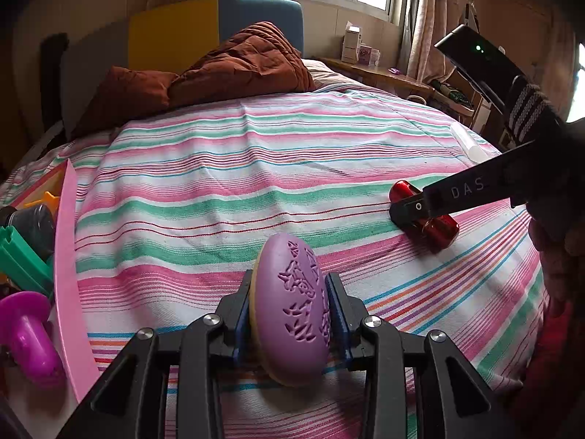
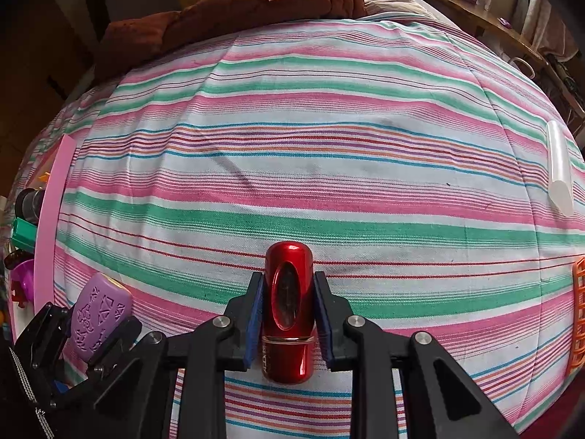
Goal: Organize rigid objects
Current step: 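Carry the purple egg into the tray and open the left tool while the right tool holds the red cylinder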
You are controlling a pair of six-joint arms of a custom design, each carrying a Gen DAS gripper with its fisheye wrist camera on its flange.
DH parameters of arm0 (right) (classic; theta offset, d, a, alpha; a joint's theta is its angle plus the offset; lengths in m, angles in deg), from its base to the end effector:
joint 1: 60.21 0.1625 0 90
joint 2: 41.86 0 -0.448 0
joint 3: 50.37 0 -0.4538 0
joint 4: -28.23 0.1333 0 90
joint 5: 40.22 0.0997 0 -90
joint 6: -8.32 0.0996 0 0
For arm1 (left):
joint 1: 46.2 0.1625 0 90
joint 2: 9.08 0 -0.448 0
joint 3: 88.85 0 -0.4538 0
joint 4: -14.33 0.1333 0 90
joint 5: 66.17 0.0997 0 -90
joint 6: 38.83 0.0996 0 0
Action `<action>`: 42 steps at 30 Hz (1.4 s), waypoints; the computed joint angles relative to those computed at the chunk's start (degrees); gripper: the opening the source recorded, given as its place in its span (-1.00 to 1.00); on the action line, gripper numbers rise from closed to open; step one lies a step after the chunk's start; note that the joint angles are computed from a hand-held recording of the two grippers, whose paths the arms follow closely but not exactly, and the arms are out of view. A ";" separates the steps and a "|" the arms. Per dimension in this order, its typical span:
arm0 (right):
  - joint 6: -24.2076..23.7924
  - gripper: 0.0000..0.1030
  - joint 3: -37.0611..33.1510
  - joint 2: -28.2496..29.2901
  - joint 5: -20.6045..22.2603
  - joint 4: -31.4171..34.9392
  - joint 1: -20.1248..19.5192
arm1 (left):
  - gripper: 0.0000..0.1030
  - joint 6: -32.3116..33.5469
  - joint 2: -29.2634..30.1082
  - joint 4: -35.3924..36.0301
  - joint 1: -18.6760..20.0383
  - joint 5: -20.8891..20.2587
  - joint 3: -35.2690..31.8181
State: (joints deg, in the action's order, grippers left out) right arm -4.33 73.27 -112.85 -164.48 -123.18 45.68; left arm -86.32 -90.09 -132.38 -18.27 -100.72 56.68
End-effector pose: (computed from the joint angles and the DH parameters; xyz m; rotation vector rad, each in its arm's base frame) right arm 0.2200 -0.4908 0.1591 0.5680 -2.4765 0.2166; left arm -0.2140 -0.3572 0.1258 0.3777 2.2953 -0.9066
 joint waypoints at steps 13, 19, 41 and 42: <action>-7.44 -0.50 2.10 -0.17 -2.48 -5.33 0.95 | -0.37 -1.12 -3.63 0.48 1.69 -5.68 -0.79; -10.53 -0.50 2.83 0.15 -2.71 -8.45 1.04 | -0.43 -1.98 -5.31 2.85 -0.63 -7.77 -0.96; -11.46 -0.51 2.19 3.13 -5.20 -11.32 2.38 | -0.26 -1.61 -2.89 8.75 2.23 -8.85 -4.77; -11.28 -0.51 2.09 3.08 -5.06 -10.95 2.35 | 0.01 -2.29 -3.21 9.82 2.32 -8.87 -4.71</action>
State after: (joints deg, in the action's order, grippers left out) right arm -15.61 75.35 -109.76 -169.54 -134.13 48.03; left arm -88.61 -93.30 -122.56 -15.94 -109.59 51.97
